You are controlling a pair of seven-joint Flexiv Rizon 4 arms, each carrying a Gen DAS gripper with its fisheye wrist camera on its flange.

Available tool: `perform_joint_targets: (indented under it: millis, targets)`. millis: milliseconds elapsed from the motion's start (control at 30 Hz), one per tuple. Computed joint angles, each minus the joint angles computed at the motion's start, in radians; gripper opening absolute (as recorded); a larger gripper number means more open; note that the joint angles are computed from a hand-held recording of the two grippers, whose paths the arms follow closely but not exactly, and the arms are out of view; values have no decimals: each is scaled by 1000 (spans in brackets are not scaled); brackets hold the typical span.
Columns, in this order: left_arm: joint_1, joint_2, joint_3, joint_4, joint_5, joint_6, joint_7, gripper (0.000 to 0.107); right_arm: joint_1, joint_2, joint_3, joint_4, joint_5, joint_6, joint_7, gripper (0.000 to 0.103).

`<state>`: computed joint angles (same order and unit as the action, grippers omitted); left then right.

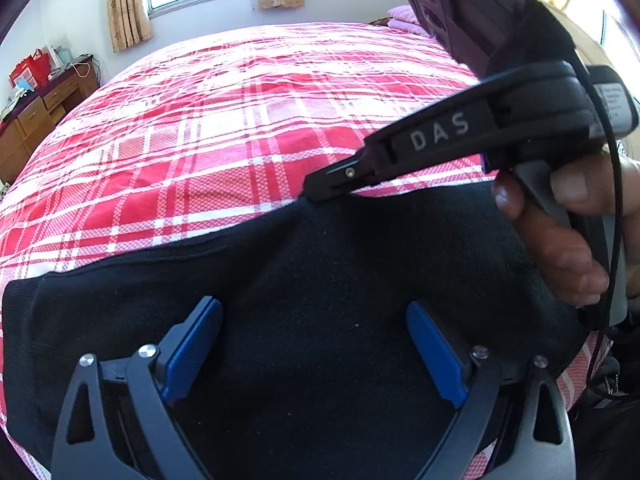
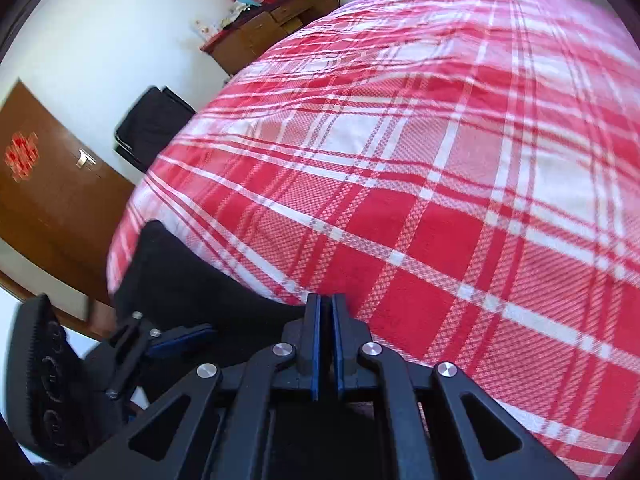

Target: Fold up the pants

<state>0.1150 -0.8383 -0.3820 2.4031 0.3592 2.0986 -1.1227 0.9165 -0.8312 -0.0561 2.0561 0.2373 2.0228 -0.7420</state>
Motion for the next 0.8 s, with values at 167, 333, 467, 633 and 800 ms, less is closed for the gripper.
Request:
perform_joint_targets:
  millis: [167, 333, 467, 633, 800]
  targets:
    - [-24, 37, 15, 16, -25, -14, -13, 97, -12, 40, 36, 79, 64, 123, -6, 7]
    - [-43, 61, 13, 26, -22, -26, -7, 97, -124, 43, 194, 175, 30, 357, -9, 7]
    - [-110, 64, 53, 19, -42, -38, 16, 100, -192, 1, 272, 213, -54, 435, 23, 10]
    - [-81, 72, 41, 25, -34, -64, 42, 103, -196, -52, 273, 203, 8, 418, 105, 15]
    - [50, 66, -87, 57, 40, -67, 52, 103, -188, -59, 312, 295, 68, 612, 125, 34]
